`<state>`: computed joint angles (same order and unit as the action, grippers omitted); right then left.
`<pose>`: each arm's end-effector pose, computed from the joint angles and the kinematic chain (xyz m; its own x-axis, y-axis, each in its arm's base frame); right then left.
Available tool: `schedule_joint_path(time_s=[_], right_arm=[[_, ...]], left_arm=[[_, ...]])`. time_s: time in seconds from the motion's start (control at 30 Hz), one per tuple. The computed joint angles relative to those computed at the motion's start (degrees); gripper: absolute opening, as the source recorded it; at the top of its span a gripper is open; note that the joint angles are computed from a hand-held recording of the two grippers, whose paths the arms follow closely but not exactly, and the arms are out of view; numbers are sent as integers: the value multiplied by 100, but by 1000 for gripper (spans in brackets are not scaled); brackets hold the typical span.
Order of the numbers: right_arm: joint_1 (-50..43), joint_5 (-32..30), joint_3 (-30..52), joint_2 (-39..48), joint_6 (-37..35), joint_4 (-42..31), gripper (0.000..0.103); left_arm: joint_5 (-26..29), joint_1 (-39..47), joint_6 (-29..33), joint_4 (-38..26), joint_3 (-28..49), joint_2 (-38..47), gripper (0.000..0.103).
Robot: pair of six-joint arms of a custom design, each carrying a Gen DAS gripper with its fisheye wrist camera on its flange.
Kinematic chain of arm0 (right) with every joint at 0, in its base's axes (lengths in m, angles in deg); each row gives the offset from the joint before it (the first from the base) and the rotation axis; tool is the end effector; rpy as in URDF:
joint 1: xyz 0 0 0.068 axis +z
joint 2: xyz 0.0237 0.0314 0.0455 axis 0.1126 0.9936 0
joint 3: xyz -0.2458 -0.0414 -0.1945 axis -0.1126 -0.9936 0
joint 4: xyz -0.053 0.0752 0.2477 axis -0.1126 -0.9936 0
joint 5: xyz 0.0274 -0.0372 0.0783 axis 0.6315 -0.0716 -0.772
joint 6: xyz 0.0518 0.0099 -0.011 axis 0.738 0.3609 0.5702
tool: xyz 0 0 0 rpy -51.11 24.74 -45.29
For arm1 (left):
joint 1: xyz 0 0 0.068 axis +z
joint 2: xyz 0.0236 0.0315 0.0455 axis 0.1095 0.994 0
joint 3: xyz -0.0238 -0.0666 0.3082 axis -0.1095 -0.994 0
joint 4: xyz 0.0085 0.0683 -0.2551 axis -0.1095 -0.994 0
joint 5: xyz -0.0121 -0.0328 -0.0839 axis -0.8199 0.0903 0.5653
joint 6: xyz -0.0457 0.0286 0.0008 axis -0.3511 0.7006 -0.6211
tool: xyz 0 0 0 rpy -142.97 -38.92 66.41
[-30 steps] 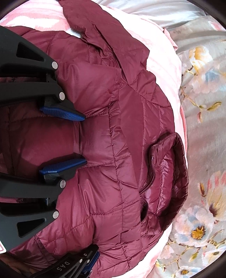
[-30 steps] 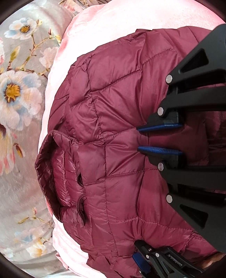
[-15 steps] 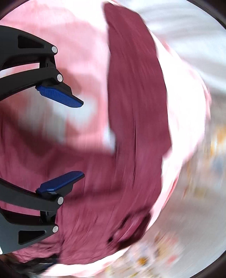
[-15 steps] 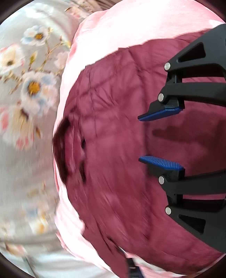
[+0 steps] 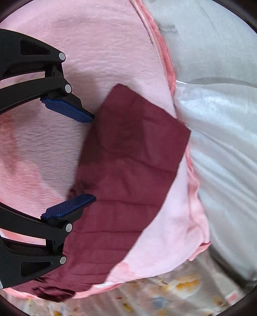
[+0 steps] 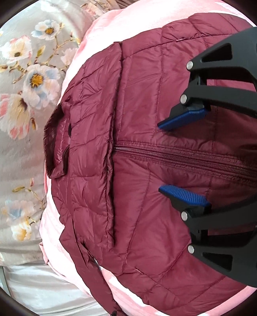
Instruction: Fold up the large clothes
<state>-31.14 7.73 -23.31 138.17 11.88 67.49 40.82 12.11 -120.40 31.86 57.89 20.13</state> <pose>0.2191 -0.1547 0.1150 -0.7723 0.0418 -0.6339 0.0860 0.9955 -0.0391 0.3291 0.0338 0.1179 -0.5570 -0.7010 -0.4454 -0.6013 0.7103 -0.3658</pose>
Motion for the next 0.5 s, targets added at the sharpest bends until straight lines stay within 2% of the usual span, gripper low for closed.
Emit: schedule_joint_path(time_s=[0.07, 0.1, 0.13, 0.2, 0.37, 0.5], right_arm=[[-110, -159, 129, 88, 56, -176, 63], [-129, -199, 148, 108, 87, -203, 63], [-154, -236, 172, 126, 96, -231, 64], [-136, -206, 142, 112, 119, -181, 64], [-119, -146, 37, 48, 184, -17, 65], [-390, -331, -25, -143, 298, 10, 65]], left_arm=[[91, 23, -30, 93, 9, 2, 68], [142, -16, -69, 109, 63, 2, 54], [217, -49, -38, 112, 105, 6, 30], [250, -116, 92, -136, 360, 43, 2], [-434, -850, 355, -517, 520, -574, 0], [-818, -1861, 662, -1003, 957, -1178, 0]])
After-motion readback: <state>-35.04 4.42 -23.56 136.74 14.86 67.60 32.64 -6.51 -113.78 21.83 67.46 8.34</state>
